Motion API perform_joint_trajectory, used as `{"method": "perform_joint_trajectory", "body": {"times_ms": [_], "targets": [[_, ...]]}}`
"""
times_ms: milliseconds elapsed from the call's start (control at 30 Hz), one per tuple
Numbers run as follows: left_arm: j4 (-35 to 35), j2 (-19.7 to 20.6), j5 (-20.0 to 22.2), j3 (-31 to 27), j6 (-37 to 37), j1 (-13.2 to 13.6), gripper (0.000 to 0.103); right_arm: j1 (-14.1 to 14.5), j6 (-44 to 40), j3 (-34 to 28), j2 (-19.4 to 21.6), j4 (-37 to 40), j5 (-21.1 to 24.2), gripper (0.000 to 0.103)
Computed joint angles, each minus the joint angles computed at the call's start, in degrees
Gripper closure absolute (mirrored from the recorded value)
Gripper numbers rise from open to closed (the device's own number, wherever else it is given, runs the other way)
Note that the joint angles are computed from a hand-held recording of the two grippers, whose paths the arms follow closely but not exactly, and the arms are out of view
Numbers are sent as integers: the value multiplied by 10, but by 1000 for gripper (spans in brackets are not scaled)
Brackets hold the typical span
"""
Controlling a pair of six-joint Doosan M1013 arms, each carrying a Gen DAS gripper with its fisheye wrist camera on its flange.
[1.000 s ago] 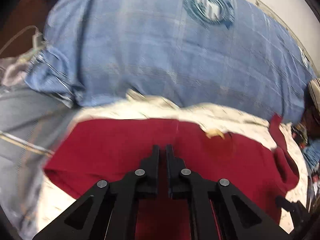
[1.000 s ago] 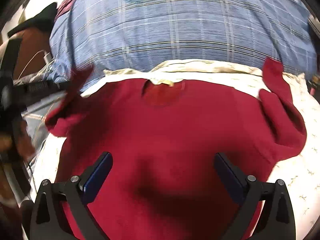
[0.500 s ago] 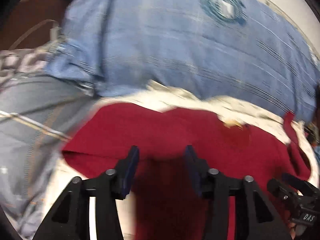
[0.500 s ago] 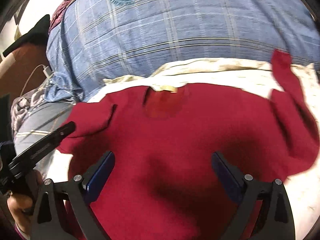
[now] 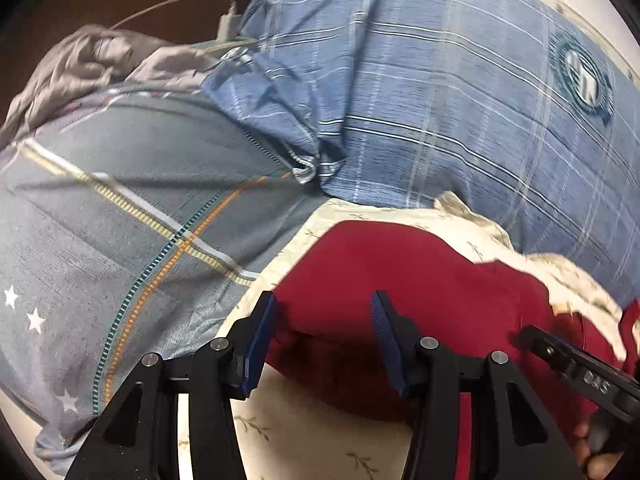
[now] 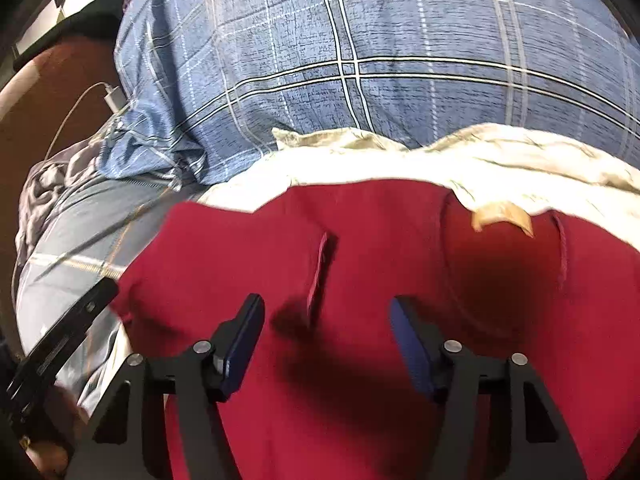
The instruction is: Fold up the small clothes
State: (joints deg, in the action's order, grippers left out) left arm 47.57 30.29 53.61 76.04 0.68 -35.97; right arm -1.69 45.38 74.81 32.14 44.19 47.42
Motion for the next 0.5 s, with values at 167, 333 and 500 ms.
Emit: {"method": "perform_joint_trajectory", "body": {"times_ms": [167,333,500], "targets": [[-8,-1,-2,4,-12,16,55,16,11,-23,20,-29,-11,42],[-4,-7,-11,16,-44,20,52,30,-25,-3,10,-40,-70,71],[-9,-4,-8,12,-30,20,52,35,-70,16,-7,-45,-87,97]]}}
